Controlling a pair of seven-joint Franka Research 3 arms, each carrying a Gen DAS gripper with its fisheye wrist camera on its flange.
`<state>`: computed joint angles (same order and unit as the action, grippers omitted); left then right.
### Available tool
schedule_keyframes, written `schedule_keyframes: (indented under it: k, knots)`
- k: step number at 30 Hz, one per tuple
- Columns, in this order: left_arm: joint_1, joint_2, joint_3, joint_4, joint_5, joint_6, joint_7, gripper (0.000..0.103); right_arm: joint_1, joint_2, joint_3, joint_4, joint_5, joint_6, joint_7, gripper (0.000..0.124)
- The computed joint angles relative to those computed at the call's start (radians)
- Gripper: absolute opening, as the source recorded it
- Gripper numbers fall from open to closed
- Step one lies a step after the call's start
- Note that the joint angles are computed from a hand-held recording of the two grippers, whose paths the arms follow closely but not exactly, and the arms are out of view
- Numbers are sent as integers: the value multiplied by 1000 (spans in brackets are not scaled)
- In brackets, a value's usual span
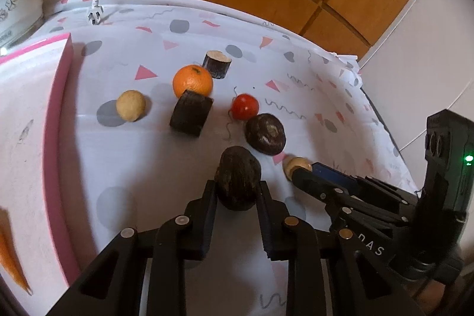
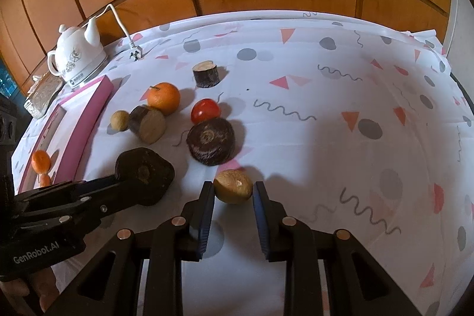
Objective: Organize fruits
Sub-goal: 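Lift the dark brown fruit with the left tool while the right closes on the beige ball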
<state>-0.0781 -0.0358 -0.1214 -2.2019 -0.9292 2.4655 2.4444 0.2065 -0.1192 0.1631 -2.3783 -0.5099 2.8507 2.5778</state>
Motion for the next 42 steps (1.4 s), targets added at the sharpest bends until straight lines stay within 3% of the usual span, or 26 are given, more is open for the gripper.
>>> schedule_keyframes:
  k: [2, 4, 6, 9, 11, 12, 13, 14, 19, 23, 26, 28, 33, 35, 36, 39, 42]
  knots:
    - [3, 7, 0, 6, 14, -11, -29, 38, 1, -5, 4, -6, -4, -4, 10, 26]
    - [3, 13, -1, 12, -8, -8, -33, 66, 2, -7, 5, -8, 0, -6, 11, 26]
    - [-4, 11, -13, 8, -5, 48, -39, 72, 4, -8, 4, -7, 8, -11, 3, 26]
    - [-8, 39, -19, 30, 2, 54, -52, 71, 7, -5, 2, -4, 22, -16, -13, 26]
    - [-13, 44, -30, 29, 4, 88, -38, 69, 9, -5, 2, -2, 27, -19, -18, 26]
    - [-17, 47, -35, 29, 25, 109, -48, 63, 8, -5, 1, -3, 28, -18, -18, 26]
    - [-17, 49, -37, 30, 31, 117, -49, 38, 8, -5, 1, -4, 29, -17, -18, 26]
    - [-13, 55, -35, 40, 40, 85, -47, 39, 8, -6, 1, -5, 29, -17, -16, 26]
    - [-9, 18, -31, 5, 42, 76, -3, 38, 5, -9, 7, -5, 12, -21, 1, 26]
    - [-18, -33, -11, -44, 29, 116, 5, 33, 3, -16, 13, -11, -3, -11, 25, 26]
    - [-21, -71, 18, -69, -5, 131, 24, 25, 5, -20, 20, -12, -9, -1, 29, 26]
    - [-23, -93, 39, -79, -42, 132, 61, 9, 7, -16, 24, -9, -9, 6, 25, 26]
    - [-21, -80, 61, -67, -27, 97, 70, 6, 23, 11, 24, 12, -10, -15, 16, 26]
    - [-12, -75, 59, -70, -23, 91, 38, 9, 29, 3, 20, 6, -17, -13, 33, 26]
    - [-7, -72, 58, -70, -9, 84, 19, 18, 30, 2, 19, 5, -18, -14, 34, 26]
    - [2, -72, 68, -66, -47, 48, 18, 66, 33, 0, 16, 0, -17, -11, 33, 26]
    - [9, -65, 64, -49, -66, 15, 26, 67, 31, -1, 16, -4, -23, -4, 40, 26]
